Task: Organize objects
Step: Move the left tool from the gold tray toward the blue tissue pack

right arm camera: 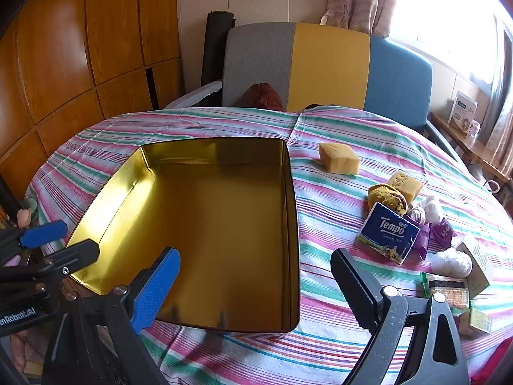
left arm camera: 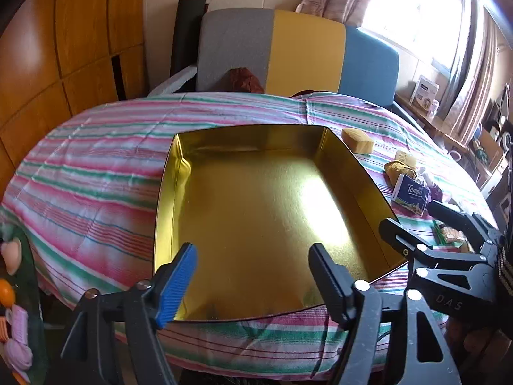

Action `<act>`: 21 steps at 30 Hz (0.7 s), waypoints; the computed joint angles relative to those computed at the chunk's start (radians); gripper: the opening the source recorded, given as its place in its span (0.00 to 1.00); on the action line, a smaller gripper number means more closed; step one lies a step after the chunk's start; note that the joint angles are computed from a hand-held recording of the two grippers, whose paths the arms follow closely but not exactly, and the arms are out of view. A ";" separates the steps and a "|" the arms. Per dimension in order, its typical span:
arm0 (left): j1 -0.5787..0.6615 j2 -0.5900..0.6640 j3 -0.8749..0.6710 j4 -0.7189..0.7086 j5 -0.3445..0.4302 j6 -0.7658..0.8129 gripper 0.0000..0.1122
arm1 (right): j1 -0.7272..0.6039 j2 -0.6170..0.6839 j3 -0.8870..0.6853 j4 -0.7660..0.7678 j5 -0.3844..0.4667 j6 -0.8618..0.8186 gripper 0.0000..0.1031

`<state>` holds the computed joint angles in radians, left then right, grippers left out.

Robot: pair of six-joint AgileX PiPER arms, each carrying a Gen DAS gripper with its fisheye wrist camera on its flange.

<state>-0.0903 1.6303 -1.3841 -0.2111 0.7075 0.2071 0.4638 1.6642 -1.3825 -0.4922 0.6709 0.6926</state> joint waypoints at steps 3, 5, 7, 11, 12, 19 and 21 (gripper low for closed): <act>-0.019 -0.009 0.002 0.028 -0.019 0.000 0.67 | -0.015 -0.011 0.012 0.008 -0.003 -0.006 0.93; -0.031 -0.006 -0.006 0.051 -0.018 -0.008 0.67 | -0.032 -0.022 0.021 0.024 -0.005 -0.023 0.93; -0.042 -0.001 -0.017 0.066 -0.014 -0.019 0.67 | -0.051 -0.037 0.036 0.031 -0.008 -0.034 0.93; -0.053 0.020 -0.043 0.071 0.005 -0.018 0.67 | -0.108 -0.072 0.066 0.062 -0.017 -0.066 0.93; -0.058 0.026 -0.051 0.071 0.008 -0.017 0.67 | -0.126 -0.081 0.072 0.068 -0.018 -0.073 0.93; -0.076 0.060 -0.105 0.013 0.056 0.026 0.67 | -0.310 -0.159 0.127 0.160 -0.024 -0.168 0.96; -0.094 0.073 -0.125 0.016 0.069 0.025 0.67 | -0.384 -0.175 0.136 0.195 -0.023 -0.205 0.96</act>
<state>-0.1839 1.7030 -1.5090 -0.1951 0.7769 0.2317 0.0799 1.4890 -1.2465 -0.2975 0.6484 0.4871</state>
